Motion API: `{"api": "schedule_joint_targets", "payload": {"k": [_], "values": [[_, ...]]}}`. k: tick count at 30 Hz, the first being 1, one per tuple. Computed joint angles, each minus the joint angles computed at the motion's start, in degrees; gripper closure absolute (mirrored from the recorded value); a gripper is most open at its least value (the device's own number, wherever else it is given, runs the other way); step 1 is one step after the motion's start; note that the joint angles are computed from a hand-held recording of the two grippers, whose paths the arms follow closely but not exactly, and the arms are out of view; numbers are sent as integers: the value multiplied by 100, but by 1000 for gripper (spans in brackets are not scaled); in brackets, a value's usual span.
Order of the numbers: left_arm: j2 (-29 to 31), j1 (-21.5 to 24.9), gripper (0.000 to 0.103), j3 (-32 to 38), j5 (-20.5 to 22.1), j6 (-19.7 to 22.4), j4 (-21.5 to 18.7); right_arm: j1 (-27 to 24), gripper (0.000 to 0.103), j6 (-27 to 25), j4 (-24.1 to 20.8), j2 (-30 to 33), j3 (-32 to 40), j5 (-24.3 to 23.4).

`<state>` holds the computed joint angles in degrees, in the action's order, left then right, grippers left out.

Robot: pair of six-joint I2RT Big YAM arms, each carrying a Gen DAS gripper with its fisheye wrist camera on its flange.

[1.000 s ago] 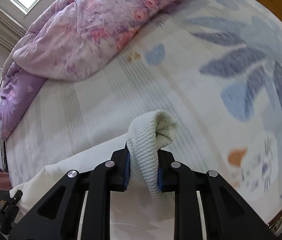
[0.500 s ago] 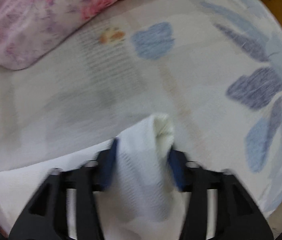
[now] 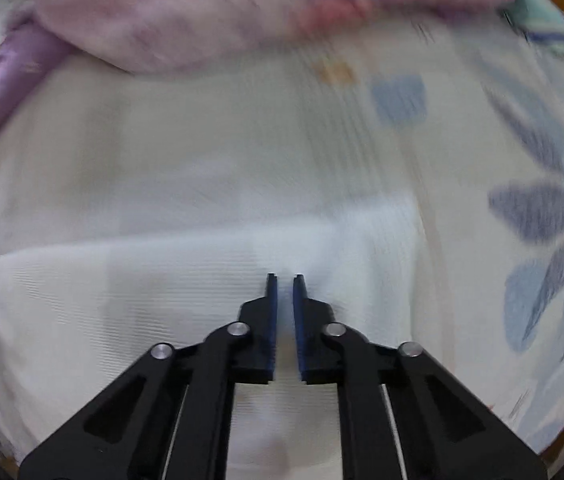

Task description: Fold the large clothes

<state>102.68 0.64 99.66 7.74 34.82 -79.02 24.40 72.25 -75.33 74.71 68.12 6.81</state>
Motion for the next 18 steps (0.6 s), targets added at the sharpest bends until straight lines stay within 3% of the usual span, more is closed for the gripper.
{"api": "schedule_joint_targets", "payload": {"k": [1, 3, 7, 9, 11, 13, 14, 18], "values": [[7, 72, 103, -116, 96, 77, 18, -5, 103, 282, 441, -363, -482, -175], [-41, 217, 101, -160, 281, 65, -42, 32, 103, 690, 639, -728, -812, -264], [-461, 411, 100, -304, 17, 213, -231, 436, 100, 934, 14, -838, -471, -312], [-796, 525, 100, -598, 130, 408, -347, 651, 97, 1080, 129, -930, -454, -232], [-1028, 561, 100, -1015, -236, 480, -292, 928, 99, 1419, 109, -841, -530, -484], [-1294, 714, 101, -1534, -512, 522, -314, 1349, 103, 2260, 423, -981, -908, -748], [-1409, 785, 101, -1705, -564, 581, -302, 1625, 103, 2653, 559, -1088, -1031, -625], [-1959, 1205, 101, -2360, -704, 944, -378, 2488, 103, 3332, 202, -992, -841, -622]]}}
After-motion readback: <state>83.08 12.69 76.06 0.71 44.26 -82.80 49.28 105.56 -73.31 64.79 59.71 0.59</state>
